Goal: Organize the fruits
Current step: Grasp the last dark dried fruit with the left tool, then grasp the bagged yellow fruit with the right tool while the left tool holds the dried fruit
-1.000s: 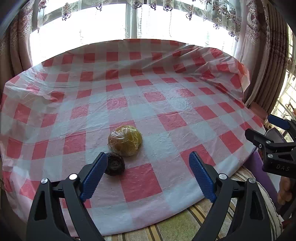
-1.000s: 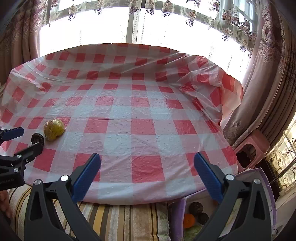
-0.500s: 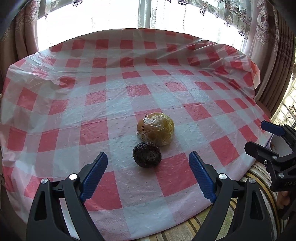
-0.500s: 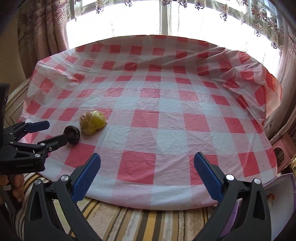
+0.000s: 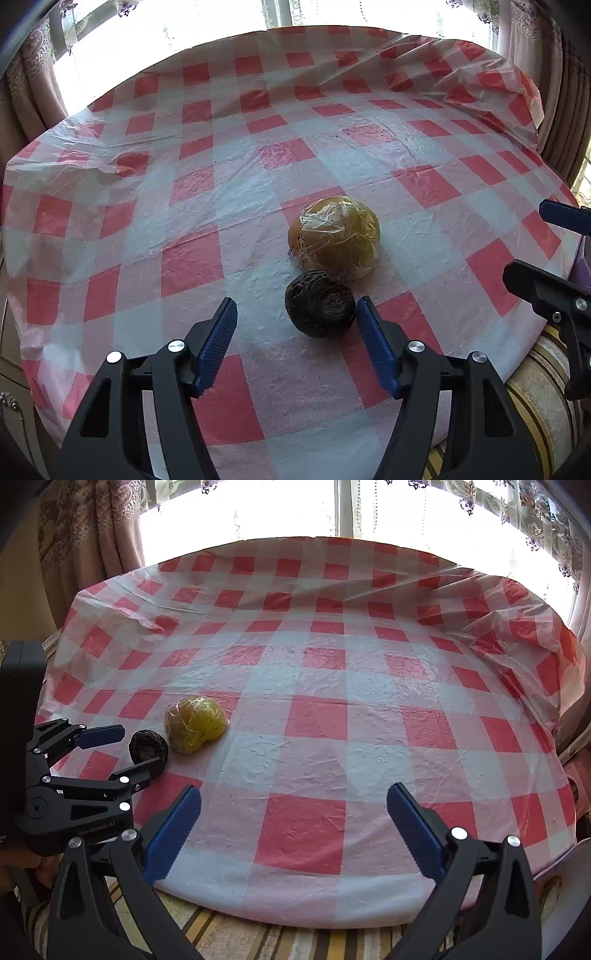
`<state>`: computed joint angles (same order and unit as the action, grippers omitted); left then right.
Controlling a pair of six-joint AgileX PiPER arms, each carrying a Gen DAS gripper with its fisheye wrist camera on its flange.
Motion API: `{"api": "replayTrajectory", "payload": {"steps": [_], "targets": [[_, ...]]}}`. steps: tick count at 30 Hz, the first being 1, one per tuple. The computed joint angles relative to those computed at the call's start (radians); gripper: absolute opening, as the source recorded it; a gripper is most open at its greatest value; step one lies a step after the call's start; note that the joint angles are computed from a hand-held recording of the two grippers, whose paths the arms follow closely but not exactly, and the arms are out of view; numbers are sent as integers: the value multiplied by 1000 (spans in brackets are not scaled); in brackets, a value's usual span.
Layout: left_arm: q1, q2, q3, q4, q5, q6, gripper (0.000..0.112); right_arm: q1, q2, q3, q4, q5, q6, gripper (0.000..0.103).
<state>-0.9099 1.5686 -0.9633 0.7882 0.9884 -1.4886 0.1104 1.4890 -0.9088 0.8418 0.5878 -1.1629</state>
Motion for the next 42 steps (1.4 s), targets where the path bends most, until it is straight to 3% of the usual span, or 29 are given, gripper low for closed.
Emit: {"api": "replayTrajectory", "payload": {"steps": [7,9,11,19,22,29,42], "targets": [[10,20,-4,0,-18,19,65,12,47,-36,19,17,8,101],[10,14,5,7,-24,10,57,22,58,-46,15,17,19,101],[9,3,21,14,-28,-13,42,35,65,-54,11,16,29,101],[40,-100,139,41,-88,-166,41,118,93,-88,-28,-11,99,100],[48,-136,181,56,-88,-241,40,157,118,-118,-61,-5,154,94],[25,-190,241,93,-43,-383,40,280,150,-152,-146,-62,247,93],[30,-230,290,117,-67,-438,39,374,273,-275,-287,-61,416,78]]}}
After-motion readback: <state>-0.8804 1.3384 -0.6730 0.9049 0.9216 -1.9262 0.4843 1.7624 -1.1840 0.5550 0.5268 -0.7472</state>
